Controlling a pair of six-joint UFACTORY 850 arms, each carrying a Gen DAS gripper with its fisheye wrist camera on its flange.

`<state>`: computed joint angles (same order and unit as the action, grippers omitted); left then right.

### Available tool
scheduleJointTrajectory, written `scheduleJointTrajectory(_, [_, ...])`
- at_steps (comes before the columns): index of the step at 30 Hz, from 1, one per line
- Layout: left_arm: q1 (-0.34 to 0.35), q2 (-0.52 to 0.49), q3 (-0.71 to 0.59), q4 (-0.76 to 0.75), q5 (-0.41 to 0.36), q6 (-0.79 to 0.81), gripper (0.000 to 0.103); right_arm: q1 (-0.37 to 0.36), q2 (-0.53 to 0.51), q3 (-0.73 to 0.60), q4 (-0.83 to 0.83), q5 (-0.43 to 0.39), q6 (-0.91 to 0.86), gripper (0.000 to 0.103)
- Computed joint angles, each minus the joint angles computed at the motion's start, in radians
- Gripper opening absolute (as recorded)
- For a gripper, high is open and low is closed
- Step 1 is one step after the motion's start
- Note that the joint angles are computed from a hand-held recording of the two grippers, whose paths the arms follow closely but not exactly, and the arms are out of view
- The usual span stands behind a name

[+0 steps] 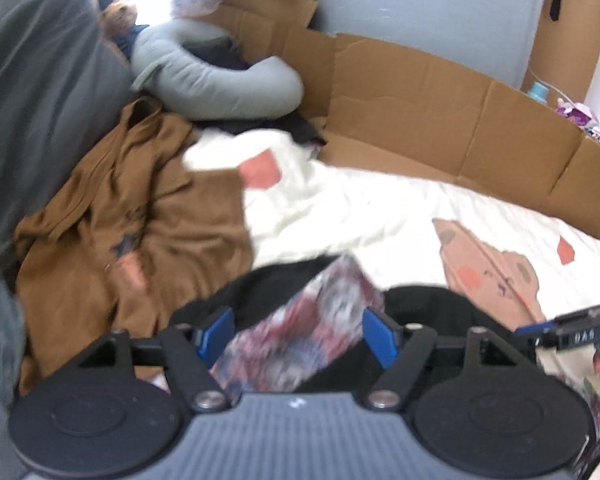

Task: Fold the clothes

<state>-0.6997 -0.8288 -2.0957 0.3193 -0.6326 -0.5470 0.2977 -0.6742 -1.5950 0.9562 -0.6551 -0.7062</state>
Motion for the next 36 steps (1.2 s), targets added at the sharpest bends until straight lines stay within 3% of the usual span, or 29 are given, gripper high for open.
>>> scheduleJointTrajectory(7, [0.000,-0.153,-0.227,-0.069,-0.060,0.058,0.075,0.012,-0.028,-0.035,-0.017,-0.015,0.005,0.057])
scheduleJointTrajectory(19, [-0.005,-0.264,-0.371,-0.145,-0.085,0.097,0.076,0.029,-0.053,-0.058,0.000,-0.050,-0.026,0.056])
scheduleJointTrajectory(22, [-0.009,-0.315,-0.451,-0.167,-0.148,0.136,0.076,0.033,-0.054,-0.060,0.005,-0.071,-0.058,0.056])
scheduleJointTrajectory(25, [-0.012,-0.342,-0.489,-0.157,-0.197,0.144,0.074,0.033,-0.055,-0.061,0.016,-0.092,-0.078,0.047])
scheduleJointTrajectory(26, [-0.013,-0.340,-0.483,-0.148,-0.204,0.138,0.073,0.033,-0.054,-0.059,0.016,-0.092,-0.082,0.038])
scheduleJointTrajectory(27, [-0.014,-0.326,-0.456,-0.137,-0.199,0.126,0.066,0.033,-0.052,-0.056,0.014,-0.094,-0.086,0.023])
scheduleJointTrajectory(30, [-0.015,-0.284,-0.377,-0.123,-0.186,0.106,0.036,0.032,-0.044,-0.048,0.010,-0.098,-0.098,0.009])
scheduleJointTrajectory(31, [-0.013,-0.265,-0.345,-0.131,-0.173,0.106,0.025,0.031,-0.043,-0.051,0.002,-0.104,-0.080,0.009])
scheduleJointTrajectory(33, [-0.009,-0.228,-0.284,-0.145,-0.135,0.103,0.015,0.025,-0.036,-0.049,0.015,-0.109,-0.072,0.007])
scheduleJointTrajectory(36, [-0.005,-0.193,-0.237,-0.167,-0.097,0.095,0.010,0.018,-0.011,-0.035,0.012,-0.086,-0.055,0.007])
